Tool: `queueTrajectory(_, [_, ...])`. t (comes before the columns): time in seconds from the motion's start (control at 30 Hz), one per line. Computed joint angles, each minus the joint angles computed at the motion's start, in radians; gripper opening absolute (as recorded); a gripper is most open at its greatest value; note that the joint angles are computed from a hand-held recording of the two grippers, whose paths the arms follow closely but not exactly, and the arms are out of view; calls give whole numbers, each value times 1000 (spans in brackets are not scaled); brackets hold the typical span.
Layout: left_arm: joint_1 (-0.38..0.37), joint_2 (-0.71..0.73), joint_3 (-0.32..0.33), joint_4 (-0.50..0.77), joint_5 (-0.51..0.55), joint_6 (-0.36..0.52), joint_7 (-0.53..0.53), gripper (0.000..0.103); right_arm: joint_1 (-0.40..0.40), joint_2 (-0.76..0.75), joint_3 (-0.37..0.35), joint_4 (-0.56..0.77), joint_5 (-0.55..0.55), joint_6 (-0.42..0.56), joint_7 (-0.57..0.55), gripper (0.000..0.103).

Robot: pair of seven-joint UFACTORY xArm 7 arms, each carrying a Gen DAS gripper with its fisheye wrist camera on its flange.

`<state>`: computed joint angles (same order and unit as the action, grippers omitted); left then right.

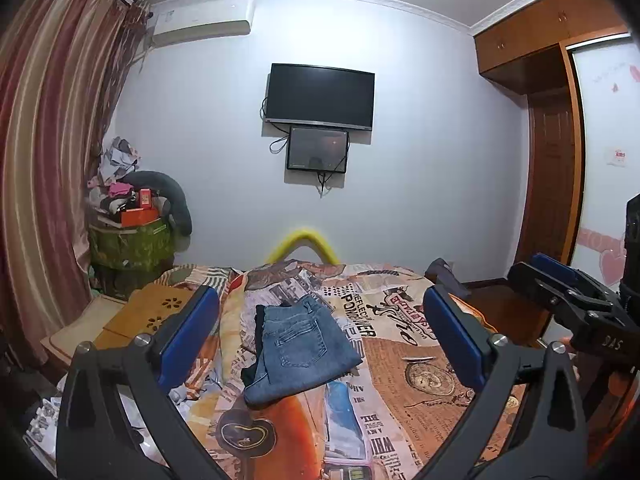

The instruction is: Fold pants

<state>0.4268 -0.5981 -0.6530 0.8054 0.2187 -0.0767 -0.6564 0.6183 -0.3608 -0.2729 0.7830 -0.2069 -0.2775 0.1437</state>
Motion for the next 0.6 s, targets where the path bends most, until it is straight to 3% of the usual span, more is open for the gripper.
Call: queueTrajectory(0.6, [39, 16, -32, 7, 15, 7, -26, 103, 18, -17, -8, -17, 35, 29, -33, 103])
